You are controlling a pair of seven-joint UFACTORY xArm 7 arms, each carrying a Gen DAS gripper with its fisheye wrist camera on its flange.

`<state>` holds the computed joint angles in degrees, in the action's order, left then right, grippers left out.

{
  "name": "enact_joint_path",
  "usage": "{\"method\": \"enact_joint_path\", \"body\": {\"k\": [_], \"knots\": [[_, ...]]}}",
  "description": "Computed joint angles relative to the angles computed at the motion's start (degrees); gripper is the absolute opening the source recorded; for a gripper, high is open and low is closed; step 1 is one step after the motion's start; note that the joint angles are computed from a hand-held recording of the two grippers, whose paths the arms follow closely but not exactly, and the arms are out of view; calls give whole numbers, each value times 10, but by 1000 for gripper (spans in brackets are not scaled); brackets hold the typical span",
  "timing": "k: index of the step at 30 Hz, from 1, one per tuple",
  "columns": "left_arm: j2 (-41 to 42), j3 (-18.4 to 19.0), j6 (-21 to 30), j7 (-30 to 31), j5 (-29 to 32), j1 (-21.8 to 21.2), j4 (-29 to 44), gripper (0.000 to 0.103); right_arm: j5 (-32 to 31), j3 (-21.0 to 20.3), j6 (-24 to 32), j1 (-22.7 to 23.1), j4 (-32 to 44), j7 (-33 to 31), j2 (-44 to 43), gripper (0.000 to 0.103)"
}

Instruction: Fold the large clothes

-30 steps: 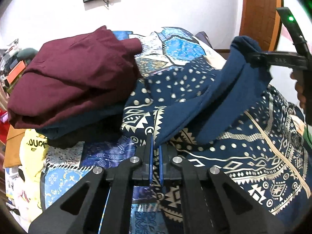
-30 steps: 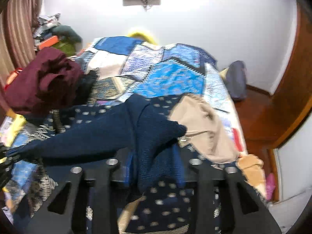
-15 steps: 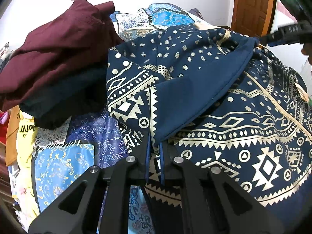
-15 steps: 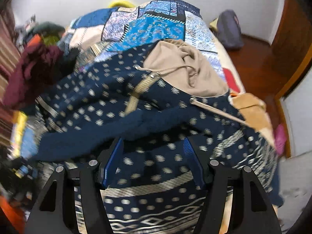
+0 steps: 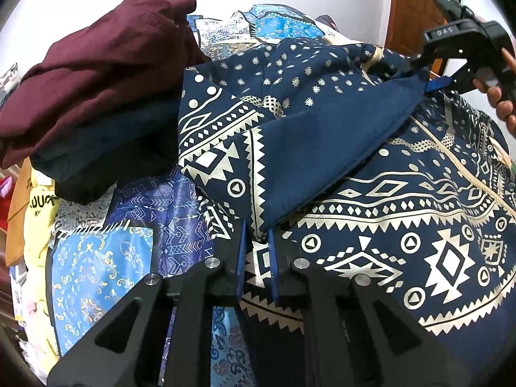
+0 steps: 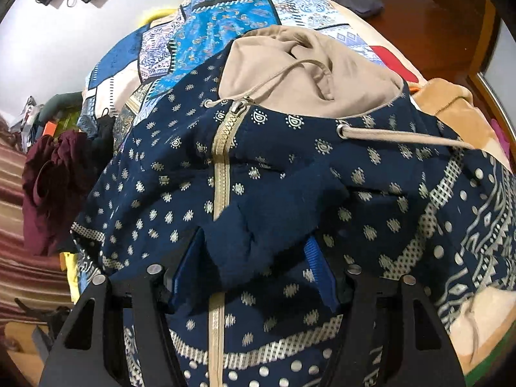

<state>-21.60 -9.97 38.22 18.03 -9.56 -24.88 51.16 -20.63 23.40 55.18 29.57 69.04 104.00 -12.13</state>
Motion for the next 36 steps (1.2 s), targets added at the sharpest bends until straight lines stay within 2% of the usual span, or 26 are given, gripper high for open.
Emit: {"method": "enact_joint_path", "body": {"k": [2, 5, 6, 11, 13, 15, 17, 19, 22, 26, 28, 32, 36], "knots": [[0, 2, 1, 0, -3, 0, 0, 13, -8, 1, 1, 1, 4, -11, 5, 18], [1, 5, 8, -1, -6, 2, 4, 17, -29, 11, 17, 6, 14, -13, 5, 14], [1, 5, 11, -3, -6, 4, 7, 20, -50, 22, 45, 9, 33, -16, 9, 14], [3, 11, 33, -7, -18, 8, 19, 23, -153, 67, 164, 37, 115, -31, 20, 13], [1, 6, 35, -13, -12, 12, 19, 23, -200, 91, 242, 57, 158, -44, 33, 13], [0, 2, 38, -24, -4, 16, 19, 29, -224, 98, 291, 77, 178, -53, 40, 13], [-3, -2, 39, -37, 5, 20, 17, 36, -216, 89, 306, 91, 172, -57, 34, 13], [-2, -1, 45, -41, 4, 19, 20, 37, -185, 77, 317, 98, 146, -53, 21, 13], [7, 7, 77, -30, -13, 11, 41, 41, -139, 66, 304, 96, 92, -29, -7, 13], [21, 2, 92, -9, -24, 2, 66, 60, -120, 73, 300, 80, 58, -1, -34, 13], [34, -15, 85, -15, 1, 4, 78, 66, -131, 82, 309, 68, 64, -1, -40, 13], [96, -51, 58, -68, 92, 14, 118, 79, -180, 112, 364, 52, 116, -18, -22, 13], [147, -45, 51, -83, 111, 6, 158, 82, -223, 118, 397, 50, 152, -39, -15, 13]]}}
